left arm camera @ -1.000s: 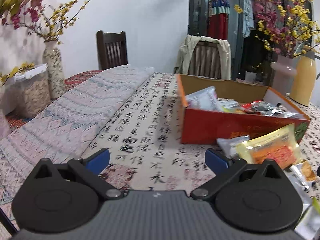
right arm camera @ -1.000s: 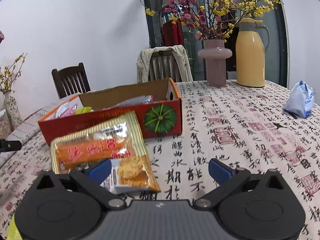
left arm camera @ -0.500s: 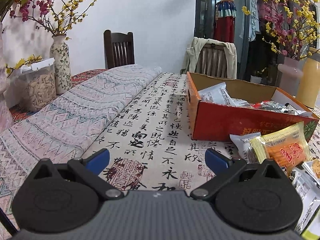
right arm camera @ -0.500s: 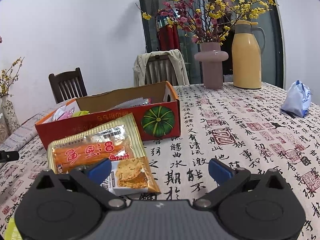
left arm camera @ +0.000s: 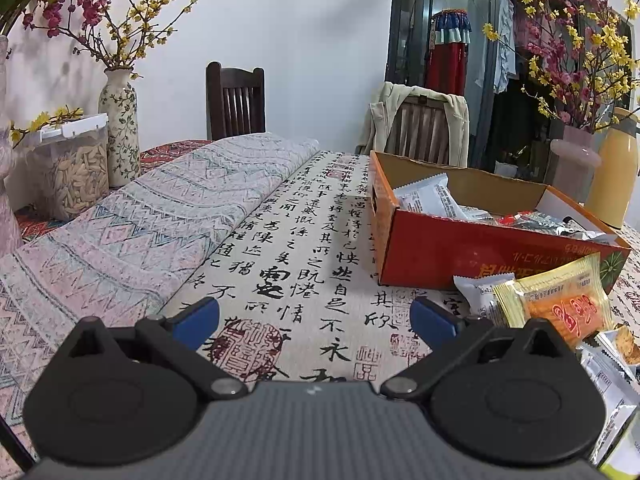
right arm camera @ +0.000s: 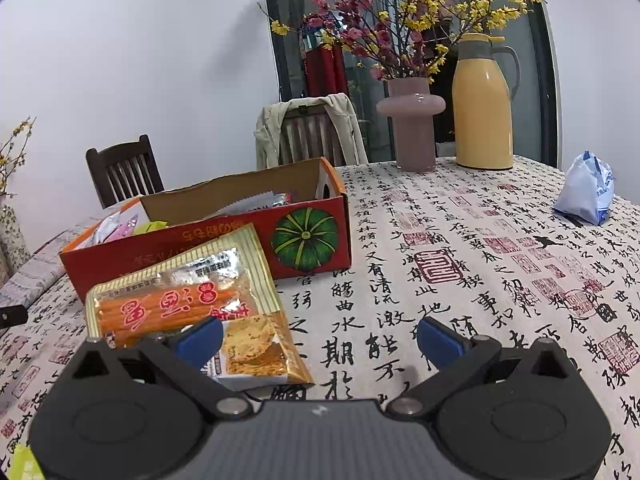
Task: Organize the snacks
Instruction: 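Lower the right tool onto the green-white packet and close on it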
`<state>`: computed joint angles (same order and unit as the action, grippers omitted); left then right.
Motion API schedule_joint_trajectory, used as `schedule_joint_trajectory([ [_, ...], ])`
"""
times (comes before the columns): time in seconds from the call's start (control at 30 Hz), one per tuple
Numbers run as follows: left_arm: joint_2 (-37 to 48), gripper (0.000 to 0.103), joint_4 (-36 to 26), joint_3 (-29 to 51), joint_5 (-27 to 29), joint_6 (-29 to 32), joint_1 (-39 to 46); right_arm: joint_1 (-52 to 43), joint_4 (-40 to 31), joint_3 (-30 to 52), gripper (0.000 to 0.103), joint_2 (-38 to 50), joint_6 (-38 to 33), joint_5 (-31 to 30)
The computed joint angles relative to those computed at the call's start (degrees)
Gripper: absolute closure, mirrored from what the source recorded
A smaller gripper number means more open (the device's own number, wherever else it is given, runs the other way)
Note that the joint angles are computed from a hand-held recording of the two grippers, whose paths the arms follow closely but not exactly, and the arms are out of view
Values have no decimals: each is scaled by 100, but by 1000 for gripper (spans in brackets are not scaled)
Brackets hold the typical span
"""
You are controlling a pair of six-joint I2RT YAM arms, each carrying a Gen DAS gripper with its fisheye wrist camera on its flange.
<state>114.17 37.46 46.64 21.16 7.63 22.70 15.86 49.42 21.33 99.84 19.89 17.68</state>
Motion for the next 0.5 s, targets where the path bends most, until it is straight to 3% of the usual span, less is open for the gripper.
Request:
schedule_joint_trajectory([
  [0.3,13,0,-45,43,-142,-51,-31,15,-173,75,0,3,116,146],
  [0.4,-152,0,-170,-16,-294,3,-38,203,-221,81,0,-19,81,561],
  [0.5,-519,0,-340,-250,107,118,209,519,-380,-42,0,-251,123,999],
])
